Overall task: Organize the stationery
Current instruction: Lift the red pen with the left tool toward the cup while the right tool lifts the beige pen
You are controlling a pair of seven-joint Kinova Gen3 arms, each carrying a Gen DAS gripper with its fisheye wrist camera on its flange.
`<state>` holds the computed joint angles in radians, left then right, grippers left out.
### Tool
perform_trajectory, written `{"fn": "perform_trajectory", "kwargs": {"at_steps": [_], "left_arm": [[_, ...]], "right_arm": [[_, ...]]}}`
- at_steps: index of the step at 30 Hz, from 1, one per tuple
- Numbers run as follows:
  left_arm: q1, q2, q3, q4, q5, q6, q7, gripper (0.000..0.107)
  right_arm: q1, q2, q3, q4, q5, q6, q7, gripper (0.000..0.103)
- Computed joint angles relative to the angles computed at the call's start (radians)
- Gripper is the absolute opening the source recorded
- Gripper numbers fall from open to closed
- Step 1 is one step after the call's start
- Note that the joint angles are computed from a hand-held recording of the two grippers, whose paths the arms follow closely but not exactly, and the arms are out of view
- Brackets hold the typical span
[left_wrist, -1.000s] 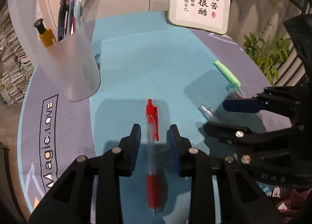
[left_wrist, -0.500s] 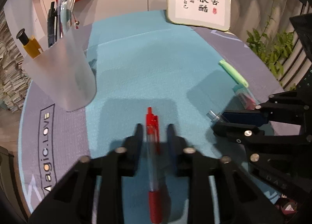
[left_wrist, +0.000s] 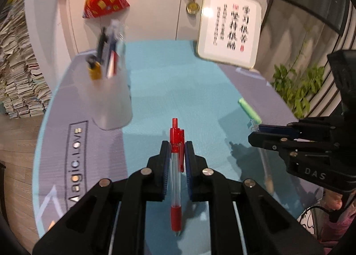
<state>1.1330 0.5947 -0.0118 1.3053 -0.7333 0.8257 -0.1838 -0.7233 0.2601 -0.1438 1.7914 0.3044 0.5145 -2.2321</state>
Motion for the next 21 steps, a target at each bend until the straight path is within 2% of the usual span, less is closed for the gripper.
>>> {"fn": "perform_trajectory", "kwargs": {"at_steps": [4,10,16,21], "left_arm": [[0.049,-0.037,-0.031,0.046,-0.067,0.001,0.093,0.011],[0.091,-0.082,-0.028,0.104,-0.189,0.041,0.240,0.011],[0.107,-0.114,0.004,0.151,-0.292,0.104,0.356,0.010],[0.086,-0.130,0.052,0.181,-0.337,0.140,0.411,0.009]], "right_arm": [[-0.022,-0.030,0.005,0.019,0.030,-0.018,-0.034,0.015],[-0.054,-0.072,0.003,0.042,0.116,-0.044,-0.116,0.015],[-0.070,-0.091,-0.015,0.032,0.191,-0.047,-0.179,0.015],[-0.079,-0.087,-0.031,0.007,0.219,-0.037,-0.194,0.015]]}}
